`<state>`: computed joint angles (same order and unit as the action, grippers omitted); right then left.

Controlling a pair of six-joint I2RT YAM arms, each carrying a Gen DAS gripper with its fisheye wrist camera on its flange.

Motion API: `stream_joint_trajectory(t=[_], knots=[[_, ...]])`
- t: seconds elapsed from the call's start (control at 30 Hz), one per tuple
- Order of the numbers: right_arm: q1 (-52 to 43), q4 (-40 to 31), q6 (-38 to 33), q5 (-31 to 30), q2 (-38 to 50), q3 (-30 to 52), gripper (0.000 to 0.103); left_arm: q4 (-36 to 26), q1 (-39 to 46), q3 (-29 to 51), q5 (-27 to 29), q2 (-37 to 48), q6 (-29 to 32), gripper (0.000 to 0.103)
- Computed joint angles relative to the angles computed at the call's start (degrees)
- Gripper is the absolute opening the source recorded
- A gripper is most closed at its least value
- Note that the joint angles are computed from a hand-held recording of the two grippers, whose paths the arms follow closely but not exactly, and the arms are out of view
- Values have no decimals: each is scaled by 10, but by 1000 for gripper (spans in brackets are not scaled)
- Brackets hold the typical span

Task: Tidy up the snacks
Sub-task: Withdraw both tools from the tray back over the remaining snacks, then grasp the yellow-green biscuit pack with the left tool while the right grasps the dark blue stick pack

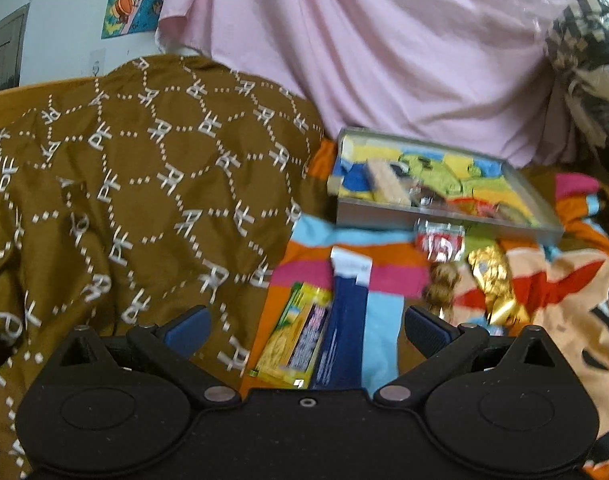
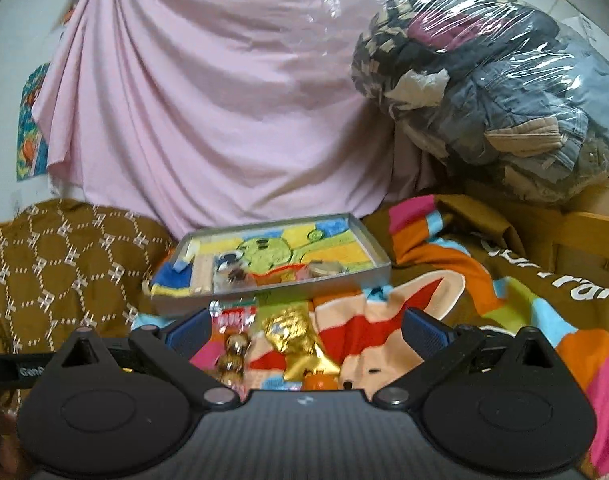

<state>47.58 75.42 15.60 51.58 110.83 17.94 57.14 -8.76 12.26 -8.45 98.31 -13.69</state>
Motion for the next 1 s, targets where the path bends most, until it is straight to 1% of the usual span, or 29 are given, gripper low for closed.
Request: stream_joint_trajectory(t=[0.1,0.2,0.33,0.5,0.73,0.83,1.0], knots=[[12,-59,27,-1,-10,6,103,9,3,-12,1,13,6,102],[16,-124,48,-2,-15,22,103,16,19,-23,24,20,16,102],[10,-202,71,-19,-15,52,103,-9,48,-19,62,21,30,102],[-3,-283,96,-47,-11,85,103,-11,71,-18,86,32,39,102],[-8,-341,101,-82,4,121,103,-35,86,-11,104,20,57,102],[-11,-352,98,-93,14,138,103,-51,102,3,122,16,85,102],[-13,-355,79,-106,35,163,103,-102,134,55,156,18,135,102]])
